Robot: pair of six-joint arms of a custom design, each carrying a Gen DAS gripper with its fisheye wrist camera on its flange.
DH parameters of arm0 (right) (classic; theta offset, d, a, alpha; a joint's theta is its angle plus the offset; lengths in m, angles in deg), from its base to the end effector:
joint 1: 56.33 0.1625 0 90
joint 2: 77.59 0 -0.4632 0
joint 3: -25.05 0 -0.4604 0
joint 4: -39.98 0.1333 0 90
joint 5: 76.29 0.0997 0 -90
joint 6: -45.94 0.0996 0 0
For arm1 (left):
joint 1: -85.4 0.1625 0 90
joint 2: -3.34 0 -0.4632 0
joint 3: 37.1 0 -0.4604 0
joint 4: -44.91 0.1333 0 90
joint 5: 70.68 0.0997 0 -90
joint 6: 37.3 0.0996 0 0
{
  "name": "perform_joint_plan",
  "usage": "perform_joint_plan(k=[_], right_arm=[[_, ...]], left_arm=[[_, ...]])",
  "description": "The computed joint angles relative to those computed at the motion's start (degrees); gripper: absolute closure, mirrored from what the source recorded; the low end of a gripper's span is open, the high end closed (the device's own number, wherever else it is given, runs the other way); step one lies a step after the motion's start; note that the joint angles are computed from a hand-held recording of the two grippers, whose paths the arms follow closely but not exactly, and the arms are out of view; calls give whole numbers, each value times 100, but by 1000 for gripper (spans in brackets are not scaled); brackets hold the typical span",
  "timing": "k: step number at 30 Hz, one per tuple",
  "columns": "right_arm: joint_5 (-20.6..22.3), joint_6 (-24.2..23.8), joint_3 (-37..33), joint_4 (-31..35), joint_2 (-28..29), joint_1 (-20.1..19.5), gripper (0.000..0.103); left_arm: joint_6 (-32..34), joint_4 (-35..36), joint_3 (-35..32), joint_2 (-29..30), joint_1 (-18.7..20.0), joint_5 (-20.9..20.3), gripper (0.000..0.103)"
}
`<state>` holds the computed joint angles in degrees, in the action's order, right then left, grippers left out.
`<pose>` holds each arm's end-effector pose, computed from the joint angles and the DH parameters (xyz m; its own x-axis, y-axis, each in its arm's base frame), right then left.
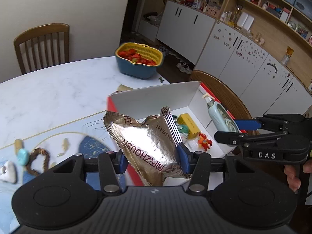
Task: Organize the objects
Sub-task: 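Carry the foil bag and tape dispenser into the red box and release both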
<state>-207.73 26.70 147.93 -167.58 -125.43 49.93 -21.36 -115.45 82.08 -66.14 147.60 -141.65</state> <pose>0.2197 -0.5127 0.0734 -0.7297 -0.0259 0.6833 -0.4733 0.7404 -0.4774 -0.1270 -0.5963 0.1923 -0.7358 0.5534 -0.3903 0.6640 0.7027 -0.2555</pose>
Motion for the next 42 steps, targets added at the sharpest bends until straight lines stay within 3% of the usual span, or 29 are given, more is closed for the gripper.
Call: perform_joint_plan(k=[13,23,33,42], right_arm=[[76,-420,-6,121,-188,-670,53],[176,-504,-261,862,-124,-1001,53],[77,-1011,-390,995,42,-1054,53],[-116,-1061,-630,1535,183,-1039,53]], left_arm=[[-343,197,-634,1104,-136,174,53],[-67,326,-855,1639,-189,539,53],[157,549,-1061,1939,-169,728,53],[6,899,-1248,2029,-67,729,52]])
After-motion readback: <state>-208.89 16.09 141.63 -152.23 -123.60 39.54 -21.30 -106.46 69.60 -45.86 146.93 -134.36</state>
